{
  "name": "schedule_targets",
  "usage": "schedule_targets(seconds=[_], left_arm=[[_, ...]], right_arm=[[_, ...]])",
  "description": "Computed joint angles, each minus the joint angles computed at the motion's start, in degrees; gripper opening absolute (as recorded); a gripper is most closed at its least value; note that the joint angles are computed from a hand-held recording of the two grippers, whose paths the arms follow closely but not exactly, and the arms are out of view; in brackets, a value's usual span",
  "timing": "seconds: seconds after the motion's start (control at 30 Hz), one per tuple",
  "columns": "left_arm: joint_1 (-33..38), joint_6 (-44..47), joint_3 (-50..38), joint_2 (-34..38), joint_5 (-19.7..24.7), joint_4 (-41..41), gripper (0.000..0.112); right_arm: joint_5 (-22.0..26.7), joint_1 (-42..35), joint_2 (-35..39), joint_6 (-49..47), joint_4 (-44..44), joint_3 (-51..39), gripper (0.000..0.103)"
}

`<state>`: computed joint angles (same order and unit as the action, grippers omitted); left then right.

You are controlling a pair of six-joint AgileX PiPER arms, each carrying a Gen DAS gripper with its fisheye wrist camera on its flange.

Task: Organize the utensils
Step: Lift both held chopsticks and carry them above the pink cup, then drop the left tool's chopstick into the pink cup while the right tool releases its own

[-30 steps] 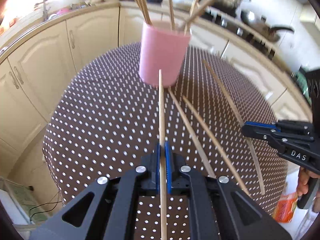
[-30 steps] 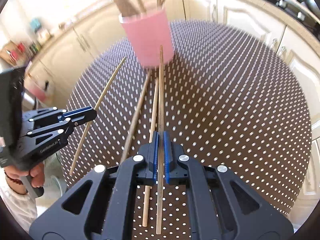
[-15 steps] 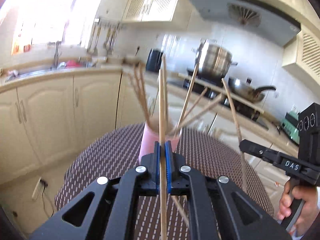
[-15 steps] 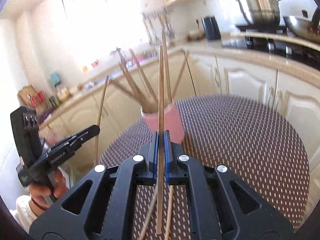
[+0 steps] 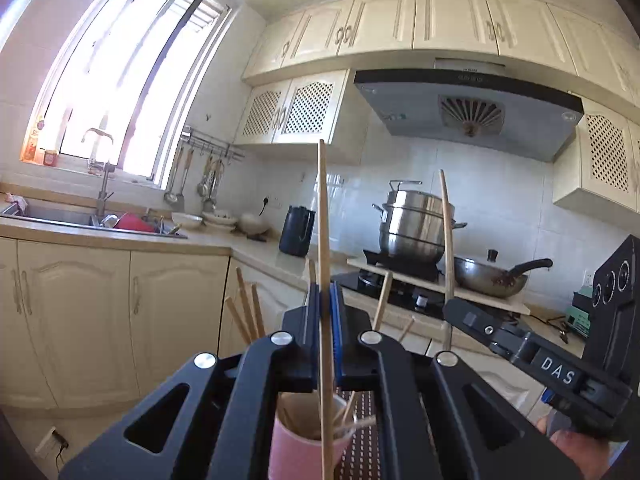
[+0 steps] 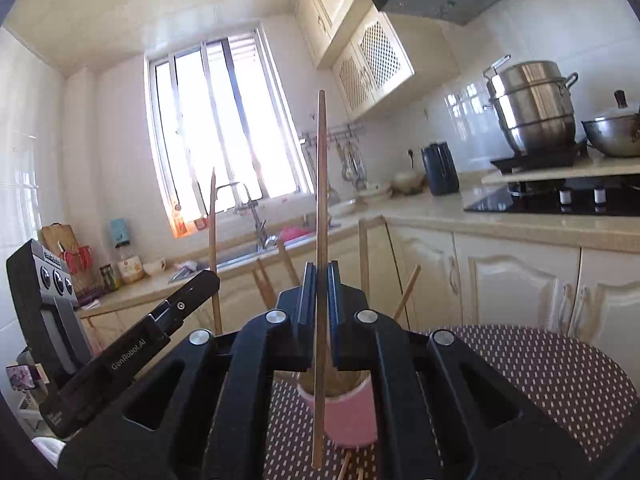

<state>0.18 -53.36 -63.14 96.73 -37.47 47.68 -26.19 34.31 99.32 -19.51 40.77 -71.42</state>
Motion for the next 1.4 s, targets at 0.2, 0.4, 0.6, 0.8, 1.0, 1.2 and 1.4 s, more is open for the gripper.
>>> schedule_targets(seconds=[0.2, 0.4, 0.6, 0.8, 1.0, 1.2, 1.4], left_arm=[[-3.1, 6.7, -6.7, 7.3, -0.4, -8.4, 0.006], [-4.6, 9.1, -12.8, 13.6, 0.8, -11.0, 0.006], [-5.0, 10.0, -14.7, 16.6, 1.7, -10.5, 0.006], [-4.6, 9.0, -13.2, 16.1, 2.1, -8.1, 0.006], [-4.0, 9.0, -9.2, 13.5, 2.2, -5.4, 0.006], [-2.7, 6.4, -5.9, 11.3, 2.7, -1.0, 0.006], [-1.9, 3.0, -4.2, 9.3, 4.9, 4.0, 0.017]], right_arm=[[-3.4, -2.5, 6.1, 8.0, -9.2, -4.3, 0.006], [-5.8, -4.1, 10.6, 15.7, -16.4, -7.1, 0.006], [-5.6, -4.9, 12.9, 17.5, -19.3, -8.6, 0.006], [-4.7, -4.6, 12.1, 16.7, -20.1, -6.8, 0.006], [-4.8, -3.2, 9.1, 12.7, -17.2, -1.9, 0.006], [-2.9, -1.5, 7.5, 8.2, -13.3, 1.2, 0.006], [1.0, 0.0, 7.4, 1.1, -4.7, 0.6, 0.007]])
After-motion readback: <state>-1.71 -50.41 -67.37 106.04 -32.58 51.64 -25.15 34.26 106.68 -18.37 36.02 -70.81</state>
